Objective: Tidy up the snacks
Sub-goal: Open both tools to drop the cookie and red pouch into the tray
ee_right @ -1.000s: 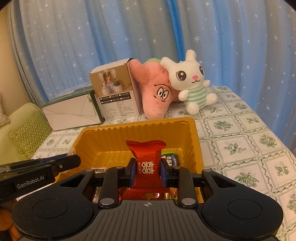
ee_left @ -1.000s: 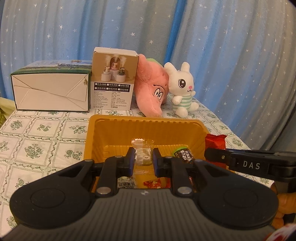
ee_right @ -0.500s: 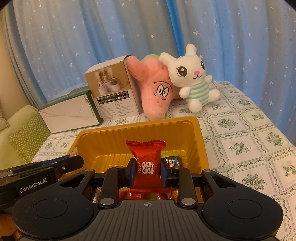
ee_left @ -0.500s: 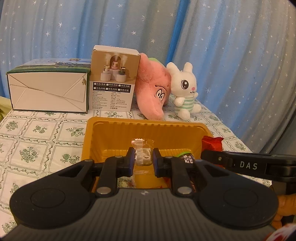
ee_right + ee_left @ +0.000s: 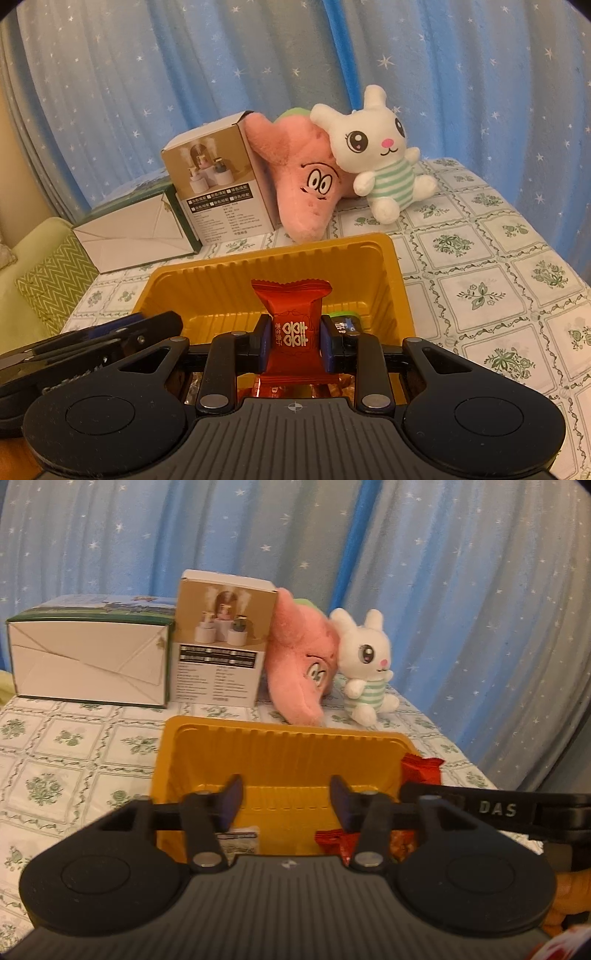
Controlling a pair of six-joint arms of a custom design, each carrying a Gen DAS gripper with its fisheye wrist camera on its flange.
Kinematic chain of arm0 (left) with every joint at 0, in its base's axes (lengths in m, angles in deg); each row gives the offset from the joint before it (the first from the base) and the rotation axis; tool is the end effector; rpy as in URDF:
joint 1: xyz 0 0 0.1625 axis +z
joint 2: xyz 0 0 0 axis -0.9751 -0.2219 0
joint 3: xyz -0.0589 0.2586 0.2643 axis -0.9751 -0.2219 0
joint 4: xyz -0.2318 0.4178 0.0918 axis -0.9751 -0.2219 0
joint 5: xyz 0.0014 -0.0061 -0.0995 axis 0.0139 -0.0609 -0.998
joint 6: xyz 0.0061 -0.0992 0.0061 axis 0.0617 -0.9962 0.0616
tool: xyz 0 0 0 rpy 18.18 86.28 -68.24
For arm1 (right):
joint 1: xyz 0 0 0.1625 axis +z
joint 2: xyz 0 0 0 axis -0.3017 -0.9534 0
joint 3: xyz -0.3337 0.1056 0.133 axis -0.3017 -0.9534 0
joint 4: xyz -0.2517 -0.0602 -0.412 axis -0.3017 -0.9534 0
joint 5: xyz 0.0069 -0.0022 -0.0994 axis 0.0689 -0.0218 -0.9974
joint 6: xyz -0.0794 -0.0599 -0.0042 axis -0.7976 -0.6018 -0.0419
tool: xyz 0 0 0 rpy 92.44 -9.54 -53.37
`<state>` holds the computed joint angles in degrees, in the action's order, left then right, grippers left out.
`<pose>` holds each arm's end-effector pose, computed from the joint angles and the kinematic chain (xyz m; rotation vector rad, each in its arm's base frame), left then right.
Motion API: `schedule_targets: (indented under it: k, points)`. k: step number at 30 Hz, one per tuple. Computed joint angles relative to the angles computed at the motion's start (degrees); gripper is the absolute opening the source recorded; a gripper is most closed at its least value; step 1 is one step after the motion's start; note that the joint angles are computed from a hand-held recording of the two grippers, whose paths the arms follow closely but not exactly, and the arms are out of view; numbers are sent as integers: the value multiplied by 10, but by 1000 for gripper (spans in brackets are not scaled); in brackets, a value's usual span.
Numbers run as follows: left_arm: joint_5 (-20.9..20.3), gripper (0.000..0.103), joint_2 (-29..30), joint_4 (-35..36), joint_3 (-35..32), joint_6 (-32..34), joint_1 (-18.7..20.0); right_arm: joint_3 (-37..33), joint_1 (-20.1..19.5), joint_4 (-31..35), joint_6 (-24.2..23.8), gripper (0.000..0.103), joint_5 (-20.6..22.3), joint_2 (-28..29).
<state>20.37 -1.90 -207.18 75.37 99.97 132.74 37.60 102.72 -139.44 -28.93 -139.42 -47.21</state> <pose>-0.1926 -0.6038 0.0198 0.7585 2.4841 -1.0654 0.0614 -0.5713 0.1665 0.2273 -2.4386 1.1619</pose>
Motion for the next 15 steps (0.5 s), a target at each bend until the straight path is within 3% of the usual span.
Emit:
schedule_targets:
  k: [15]
  points:
    - [30,51,-12,17,3,13,-4,-10,-1,17,8,28,8,7]
